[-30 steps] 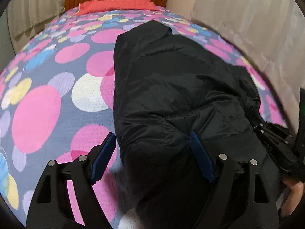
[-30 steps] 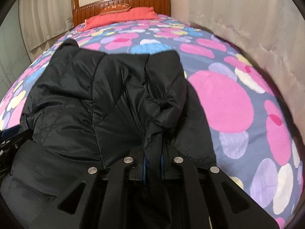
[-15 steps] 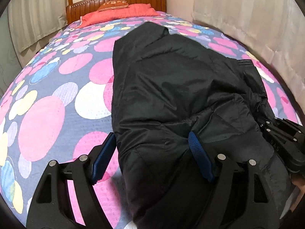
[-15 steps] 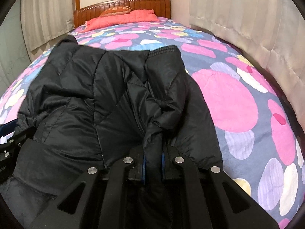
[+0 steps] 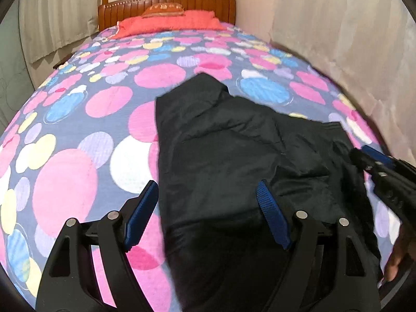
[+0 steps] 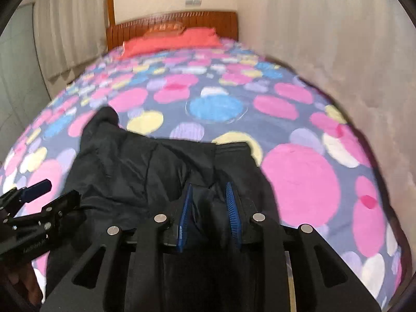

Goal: Fold large clothes

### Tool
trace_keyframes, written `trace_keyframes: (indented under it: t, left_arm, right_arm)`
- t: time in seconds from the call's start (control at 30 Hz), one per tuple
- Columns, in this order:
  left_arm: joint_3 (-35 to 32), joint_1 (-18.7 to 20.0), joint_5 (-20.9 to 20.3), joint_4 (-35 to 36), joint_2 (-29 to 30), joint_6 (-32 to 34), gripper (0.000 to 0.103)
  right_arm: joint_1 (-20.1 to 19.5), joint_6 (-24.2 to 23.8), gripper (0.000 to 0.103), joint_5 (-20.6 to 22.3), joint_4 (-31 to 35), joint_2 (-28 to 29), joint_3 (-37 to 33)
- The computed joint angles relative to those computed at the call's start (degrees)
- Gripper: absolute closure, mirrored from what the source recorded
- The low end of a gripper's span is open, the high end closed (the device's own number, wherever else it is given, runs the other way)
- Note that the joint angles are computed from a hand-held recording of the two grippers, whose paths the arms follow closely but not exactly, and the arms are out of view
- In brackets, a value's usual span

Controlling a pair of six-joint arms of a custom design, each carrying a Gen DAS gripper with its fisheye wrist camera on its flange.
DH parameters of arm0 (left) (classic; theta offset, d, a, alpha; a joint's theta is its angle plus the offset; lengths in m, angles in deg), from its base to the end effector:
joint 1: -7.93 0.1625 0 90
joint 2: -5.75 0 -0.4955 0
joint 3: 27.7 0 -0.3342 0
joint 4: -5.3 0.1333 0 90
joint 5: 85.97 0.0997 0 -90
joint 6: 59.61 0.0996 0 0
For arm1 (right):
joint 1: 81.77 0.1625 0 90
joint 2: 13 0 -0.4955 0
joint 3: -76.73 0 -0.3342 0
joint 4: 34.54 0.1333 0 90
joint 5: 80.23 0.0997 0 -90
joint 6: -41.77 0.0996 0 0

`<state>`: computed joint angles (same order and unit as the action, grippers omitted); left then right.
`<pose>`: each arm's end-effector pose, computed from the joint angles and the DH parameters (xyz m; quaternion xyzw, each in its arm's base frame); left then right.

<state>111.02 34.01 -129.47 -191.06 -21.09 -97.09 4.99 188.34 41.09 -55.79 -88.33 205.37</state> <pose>-0.2781 -0.3650 -0.0017 0.2284 0.8891 -0.2771 0.2840 0.0619 -0.3484 0.2442 0.0931 -0.8474 0.3684 0.3709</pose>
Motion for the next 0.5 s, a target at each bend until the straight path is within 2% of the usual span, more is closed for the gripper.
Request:
trace_keyframes:
  t: [0.1, 0.17, 0.23, 0.33, 0.5]
  left_arm:
    - [-1.9, 1.0, 0.6, 1.0, 2.3, -0.3, 0.022]
    - [-2.1, 1.4, 1.1, 0.1, 3.6, -1.4, 0.016]
    - [-2.1, 1.6, 1.7, -0.6, 4.7, -1.5, 0.015]
    - [-2.4, 1.4, 3.1, -1.3, 6.3, -1.3, 0.015]
    - [-2.0, 1.3, 6.0, -6.8, 10.3, 0.2, 0.014]
  right_arm:
    - [-2.4, -1.9, 0.075, 0.9, -1.5, 3.5, -1.3]
    - [-4.2, -2.6, 0.074, -0.5, -2.6, 4.2, -0.9]
    - [-5.7, -3.8, 0.074, -1.3, -5.1, 5.1, 0.2]
    - [-7.5, -5.5, 0.074, -2.8, -9.8, 6.6, 1.8]
    - [-10.0, -8.9, 0.076, -6.4, -19.4, 7.7, 5.7]
